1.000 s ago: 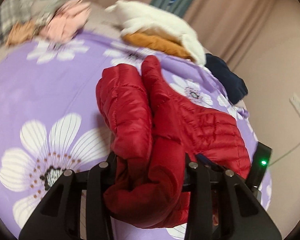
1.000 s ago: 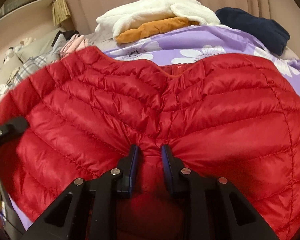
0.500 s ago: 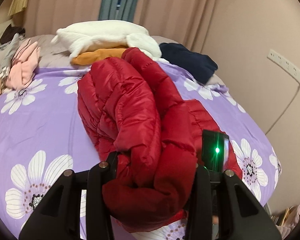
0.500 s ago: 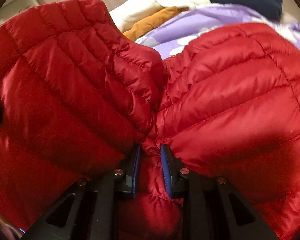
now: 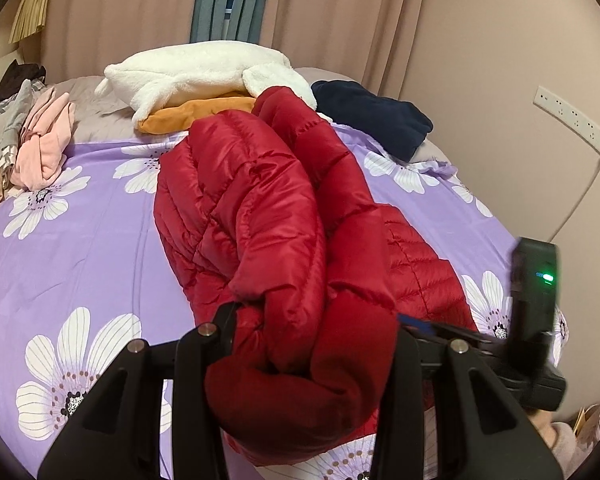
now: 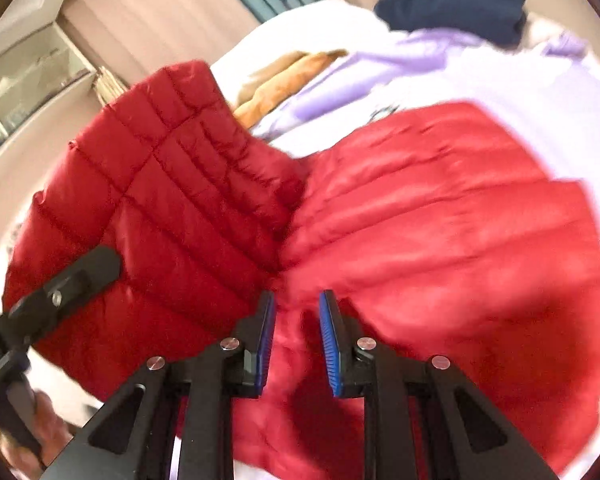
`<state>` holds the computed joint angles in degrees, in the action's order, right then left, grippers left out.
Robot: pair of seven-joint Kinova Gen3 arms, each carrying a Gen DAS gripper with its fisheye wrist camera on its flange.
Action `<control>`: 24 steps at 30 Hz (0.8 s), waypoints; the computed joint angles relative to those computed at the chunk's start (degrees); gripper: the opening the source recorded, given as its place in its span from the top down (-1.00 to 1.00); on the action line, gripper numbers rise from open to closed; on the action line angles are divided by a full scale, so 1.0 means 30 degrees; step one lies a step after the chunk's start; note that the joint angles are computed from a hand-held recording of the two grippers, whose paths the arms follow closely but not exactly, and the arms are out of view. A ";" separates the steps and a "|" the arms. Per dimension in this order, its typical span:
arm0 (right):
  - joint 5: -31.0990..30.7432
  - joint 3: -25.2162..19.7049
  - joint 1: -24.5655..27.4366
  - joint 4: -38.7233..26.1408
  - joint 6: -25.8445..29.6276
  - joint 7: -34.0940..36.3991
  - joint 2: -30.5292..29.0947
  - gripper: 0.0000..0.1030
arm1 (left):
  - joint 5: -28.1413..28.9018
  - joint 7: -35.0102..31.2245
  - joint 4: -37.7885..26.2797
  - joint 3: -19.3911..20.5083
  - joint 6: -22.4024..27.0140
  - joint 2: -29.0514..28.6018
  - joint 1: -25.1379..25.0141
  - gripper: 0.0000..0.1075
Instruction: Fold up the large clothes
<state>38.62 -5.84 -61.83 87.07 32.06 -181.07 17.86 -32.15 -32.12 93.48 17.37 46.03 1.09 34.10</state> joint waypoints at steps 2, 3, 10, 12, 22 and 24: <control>0.0790 0.1283 -0.1670 0.0101 0.1553 -0.0331 -0.0267 0.56 | -0.0018 -0.0003 -0.0030 0.0013 0.0054 0.0030 0.0034 0.28; 0.0887 0.2091 -0.2555 0.0070 0.2330 -0.0298 -0.0385 0.57 | -0.0065 0.0031 -0.0091 0.0035 0.0145 0.0061 0.0073 0.28; 0.2565 0.0549 -0.2386 0.0151 0.6116 -0.1849 -0.0545 0.57 | -0.0207 -0.0109 -0.0450 0.0057 0.0533 0.0289 0.0371 0.28; 0.1858 -0.0730 -0.1194 -0.0116 0.6296 -0.1336 -0.0297 0.57 | -0.0264 -0.0192 -0.0591 0.0064 0.0664 0.0385 0.0517 0.28; 0.0409 -0.1233 0.0587 0.1476 0.2532 -0.0855 -0.0251 0.56 | -0.0528 -0.0985 -0.1458 -0.0066 0.1306 0.1182 0.1548 0.28; 0.0173 -0.1120 0.0889 0.1809 0.1616 -0.0766 -0.0326 0.57 | -0.0434 -0.1339 -0.1657 -0.0115 0.1316 0.1394 0.1779 0.28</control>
<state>39.14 -9.20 -59.16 92.50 36.91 -183.36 16.88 -33.45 -36.14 88.51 17.03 49.98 5.27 39.43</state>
